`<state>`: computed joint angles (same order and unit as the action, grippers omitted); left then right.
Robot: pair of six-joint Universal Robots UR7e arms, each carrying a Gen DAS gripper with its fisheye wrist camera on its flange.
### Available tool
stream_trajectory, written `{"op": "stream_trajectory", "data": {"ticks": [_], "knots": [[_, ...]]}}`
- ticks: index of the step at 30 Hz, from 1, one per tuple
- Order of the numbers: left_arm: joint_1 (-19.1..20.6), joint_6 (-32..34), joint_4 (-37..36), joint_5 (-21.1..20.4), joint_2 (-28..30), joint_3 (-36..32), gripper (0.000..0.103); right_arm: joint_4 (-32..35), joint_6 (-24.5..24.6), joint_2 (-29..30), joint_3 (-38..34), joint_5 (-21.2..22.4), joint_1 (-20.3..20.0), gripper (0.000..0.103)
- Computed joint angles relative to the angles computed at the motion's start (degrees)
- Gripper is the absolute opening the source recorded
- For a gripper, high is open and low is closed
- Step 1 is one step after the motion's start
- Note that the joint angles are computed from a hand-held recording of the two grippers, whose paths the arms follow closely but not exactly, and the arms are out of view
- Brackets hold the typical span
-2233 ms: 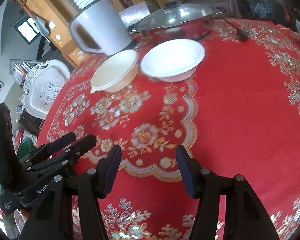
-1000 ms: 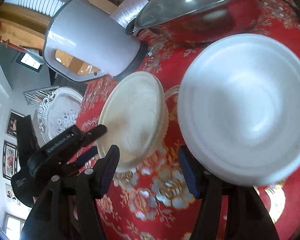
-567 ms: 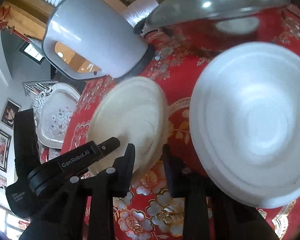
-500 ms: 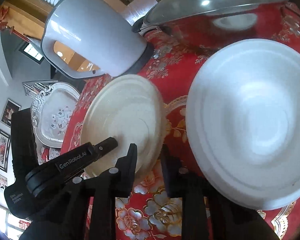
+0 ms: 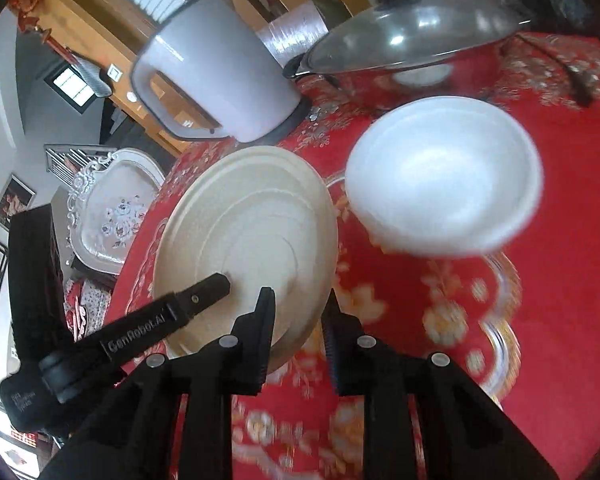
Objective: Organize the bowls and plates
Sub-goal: 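Close both tools on the rim of the cream bowl, then carry the cream bowl with both tools over onto the green bowl stack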
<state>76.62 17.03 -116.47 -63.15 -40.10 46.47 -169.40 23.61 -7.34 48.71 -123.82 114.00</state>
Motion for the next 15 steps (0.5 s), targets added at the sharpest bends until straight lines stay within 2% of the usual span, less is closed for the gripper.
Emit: {"op": "stream_trajectory", "data": {"ticks": [5,7,15], "knots": [[0.2,3.0,-3.5,-0.9,-6.9,11.5,0.024,-4.8,1.0,-2.8,7.7,-2.3,2.2,0.024],[0.4,4.9,-5.0,-1.3,-9.4,15.5,0.024,-4.7,1.5,-3.2,9.0,-2.8,2.8,0.025],[0.9,10.1,-6.8,-2.4,-16.3,25.3,0.024,-7.1,3.0,-5.8,17.2,-3.2,4.6,0.025]]}}
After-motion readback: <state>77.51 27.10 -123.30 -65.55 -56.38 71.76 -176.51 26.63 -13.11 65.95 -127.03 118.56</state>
